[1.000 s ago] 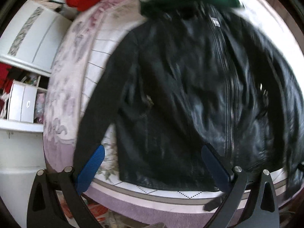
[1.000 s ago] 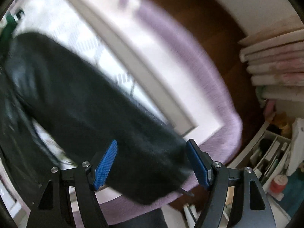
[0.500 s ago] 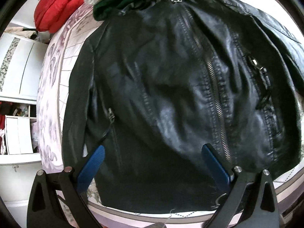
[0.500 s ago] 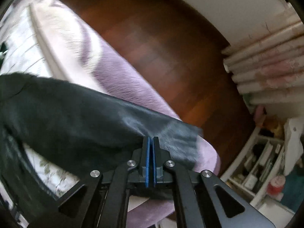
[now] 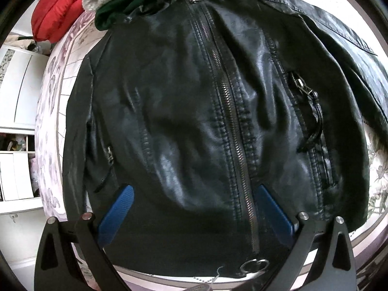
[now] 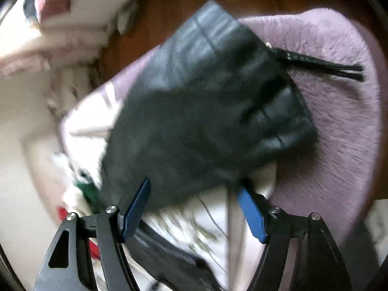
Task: Fold large clothes
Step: 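Grasp the jacket sleeve cuff with the right tool while the left tool approaches the jacket body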
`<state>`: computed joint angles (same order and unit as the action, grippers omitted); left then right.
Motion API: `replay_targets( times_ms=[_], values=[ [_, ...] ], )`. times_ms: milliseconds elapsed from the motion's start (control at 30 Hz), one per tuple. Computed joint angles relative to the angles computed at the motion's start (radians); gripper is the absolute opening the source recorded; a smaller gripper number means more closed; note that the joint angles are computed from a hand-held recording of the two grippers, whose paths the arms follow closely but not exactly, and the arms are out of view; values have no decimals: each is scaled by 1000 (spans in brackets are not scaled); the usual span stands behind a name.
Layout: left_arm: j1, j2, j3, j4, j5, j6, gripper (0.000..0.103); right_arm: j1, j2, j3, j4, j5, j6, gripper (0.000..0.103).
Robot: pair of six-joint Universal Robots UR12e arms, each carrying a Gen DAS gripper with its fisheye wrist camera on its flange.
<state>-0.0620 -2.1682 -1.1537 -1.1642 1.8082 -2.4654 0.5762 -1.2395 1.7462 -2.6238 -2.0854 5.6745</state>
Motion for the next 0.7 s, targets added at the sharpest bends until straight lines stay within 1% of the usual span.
replay_targets(
  times_ms=[33,67,100,167,233,300,333,367,400,467,500,533,600,633,700],
  values=[
    [-1,-2,0,4,0,-1,103,9,14,-16,18,-53,10,52],
    [-3,-4,0,6,-1,-2,103,15,27,-27,26,-85,22,45],
    [-5,-4,-2,9,-1,-3,103,22,41,-33,15,-124,36,45],
    [-6,-5,-2,10,-3,-6,103,25,58,-32,-1,-158,45,45],
    [-6,-8,3,7,-7,-13,103,20,77,-34,-26,-184,27,44],
    [-7,-12,10,2,-12,-24,103,7,75,-52,30,-176,18,10],
    [-7,-13,12,3,-14,-30,103,0,72,-59,55,-178,7,6],
    [-6,-16,15,5,-14,-34,103,-4,71,-76,96,-180,-9,6],
    [-5,-21,20,8,-15,-42,103,-10,62,-91,133,-180,-46,6],
    [-3,-31,29,10,-13,-59,103,-22,6,-74,175,-185,-118,6],
    [-1,-40,41,2,-13,-76,103,-27,7,-104,206,-189,-169,6],
    [0,-47,50,-11,-15,-86,103,-47,-5,-109,211,-182,-226,6],
    [5,-64,74,-43,-19,-118,103,-58,-7,-167,276,-183,-346,6],
    [9,-68,83,-54,-25,-129,103,-67,-3,-193,287,-184,-406,6],
    [20,-73,95,-66,-45,-177,103,-80,28,-279,301,-179,-571,6]
  ],
)
